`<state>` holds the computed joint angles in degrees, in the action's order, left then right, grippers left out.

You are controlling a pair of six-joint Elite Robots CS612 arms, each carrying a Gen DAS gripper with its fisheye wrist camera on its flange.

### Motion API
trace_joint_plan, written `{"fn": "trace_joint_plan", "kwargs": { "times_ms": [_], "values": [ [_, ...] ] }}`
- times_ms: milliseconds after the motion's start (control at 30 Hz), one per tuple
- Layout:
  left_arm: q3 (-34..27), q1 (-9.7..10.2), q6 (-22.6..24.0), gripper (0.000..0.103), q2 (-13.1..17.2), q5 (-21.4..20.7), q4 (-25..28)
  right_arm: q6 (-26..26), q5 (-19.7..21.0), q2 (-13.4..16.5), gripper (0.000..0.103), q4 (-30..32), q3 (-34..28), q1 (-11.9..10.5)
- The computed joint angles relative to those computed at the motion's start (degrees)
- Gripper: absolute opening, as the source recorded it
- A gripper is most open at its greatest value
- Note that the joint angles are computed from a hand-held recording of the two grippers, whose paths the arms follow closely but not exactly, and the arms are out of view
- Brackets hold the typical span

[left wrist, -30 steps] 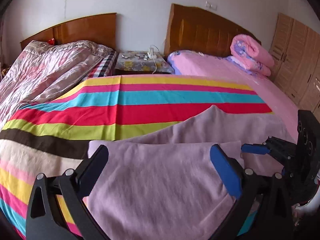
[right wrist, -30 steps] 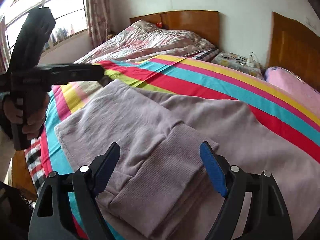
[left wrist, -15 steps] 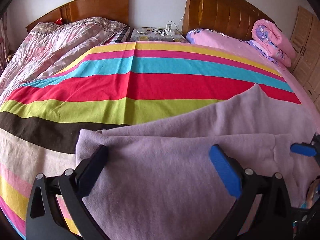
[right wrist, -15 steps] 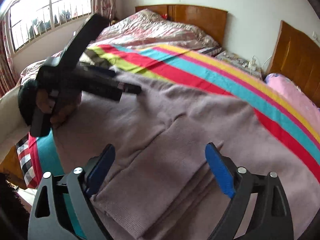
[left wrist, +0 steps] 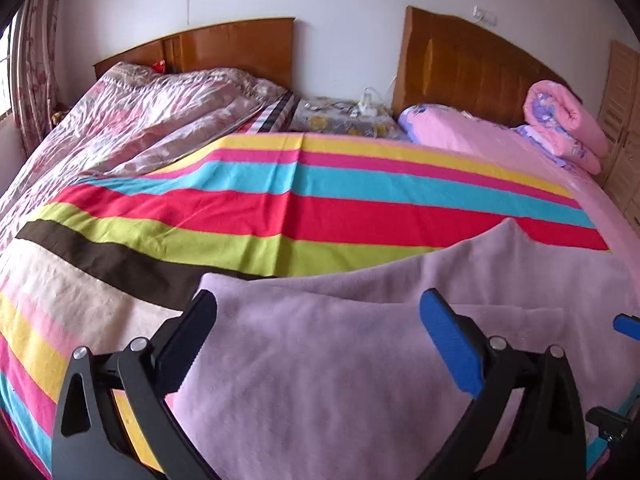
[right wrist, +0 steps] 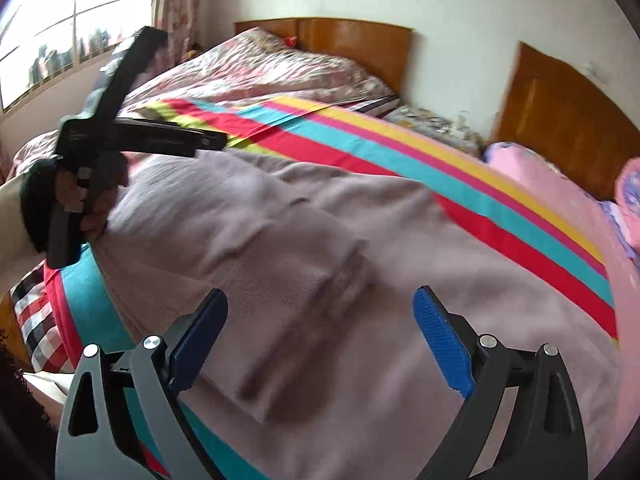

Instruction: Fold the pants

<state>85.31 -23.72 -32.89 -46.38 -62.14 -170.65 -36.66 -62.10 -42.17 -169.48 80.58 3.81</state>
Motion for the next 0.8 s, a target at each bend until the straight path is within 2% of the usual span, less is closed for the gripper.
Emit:
{"fn": "trace_joint_plan", "kwargs": {
  "times_ms": [100,167,300,367,433,567,633,733,800],
  "values": [
    [-0.9,-2.44,6.2,0.102,0.2,-2.0,-3.6,5.8,-1.6,-0.7,0.091,-4.2,2.2,-2.1],
    [-2.4,-3.62,11.0,0.102,1.1,-5.6,-3.2,9.4,-2.5,-0.7,0.091,-3.9,2.8,-3.5],
    [-6.1,-5.71,17.2,0.102,3.5,-6.6,2.5,14.7,-7.2,-0.3,0.091,-1.0,2.6,-5.0],
    [-7.8,-5.99,17.7,0.102,4.6,-7.7,7.7,17.5,-6.8,0.0,0.091,0.7,2.3,-6.0],
    [-9.4,-6.34,17.3,0.102,5.4,-6.5,12.9,19.9,-6.2,-0.1,0.091,-0.1,2.9,-6.7],
    [-9.4,-7.10,16.1,0.102,4.9,-5.4,12.1,20.9,-4.4,-0.7,0.091,-4.1,4.8,-7.8],
    [-9.8,-7.31,17.6,0.102,4.8,-7.3,10.0,20.7,-3.0,-0.7,0.092,-5.0,5.4,-8.4],
    [-12.3,-8.27,20.5,0.102,5.8,-6.5,9.1,18.6,-3.0,-0.2,0.092,-2.8,5.2,-8.6],
    [-15.3,-8.72,22.9,0.102,7.3,-7.2,10.1,17.4,-1.8,-0.2,0.092,-5.5,6.1,-9.0]
  ]
}}
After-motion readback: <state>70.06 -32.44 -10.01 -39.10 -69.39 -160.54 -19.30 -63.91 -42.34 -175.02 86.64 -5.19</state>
